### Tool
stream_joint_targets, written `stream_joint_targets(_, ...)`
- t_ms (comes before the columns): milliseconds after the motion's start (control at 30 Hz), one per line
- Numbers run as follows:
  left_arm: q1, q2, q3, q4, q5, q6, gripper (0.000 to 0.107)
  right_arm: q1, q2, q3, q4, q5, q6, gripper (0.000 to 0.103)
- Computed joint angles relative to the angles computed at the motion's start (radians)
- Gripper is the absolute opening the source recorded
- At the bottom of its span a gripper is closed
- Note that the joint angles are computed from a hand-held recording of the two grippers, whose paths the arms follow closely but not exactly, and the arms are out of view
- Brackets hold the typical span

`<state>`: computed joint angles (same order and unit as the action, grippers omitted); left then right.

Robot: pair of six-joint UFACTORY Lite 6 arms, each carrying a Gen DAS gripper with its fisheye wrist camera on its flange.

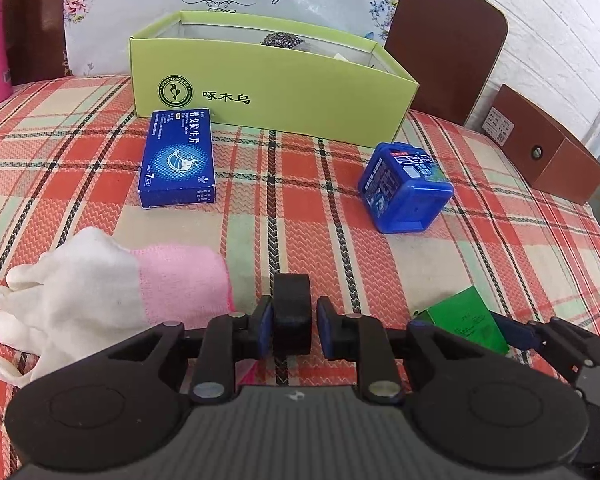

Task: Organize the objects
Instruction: 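Carry the green box into the lime-green box and open the right tool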

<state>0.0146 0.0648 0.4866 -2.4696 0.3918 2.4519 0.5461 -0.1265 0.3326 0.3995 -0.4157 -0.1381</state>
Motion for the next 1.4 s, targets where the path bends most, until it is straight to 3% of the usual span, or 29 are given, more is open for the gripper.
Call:
stream_joint_targets(200,0.066,-0.073,-0.065,0.149,0.07,-0.091,0.018,-0.011,-0.097,-0.036,-0.061,0.053,0.05,0.06)
stream_joint_targets(467,0.142,-0.24,-0.074,0.449,0.1,-0.367,0.018,-0.04,-0.241,-0.004,-0.124,0.114,0.051,0.06)
stream_joint_targets(767,0.173,-0.266,0.079,0.578,0.114,-0.497,0.018,-0.128,-0.135,0.217,-0.373,0.112,0.194,0.06)
stream_joint_targets(1000,0.176,-0.119,0.313,0.541,0.058,-0.483,0.018,-0.179,0.093,0.498,-0.546,0.114,0.335,0.06)
stream_joint_targets(1200,0.182,0.177,0.675,0.579,-0.01,-0.567,0.018,-0.211,0.381,0.834,-0.622,0.149,0.406,0.06)
stream_joint_targets(1400,0.159,0.482,1.044,0.745,-0.106,-0.772,0.018,-0.249,0.751,1.285,-0.97,0.237,0.766,0.06)
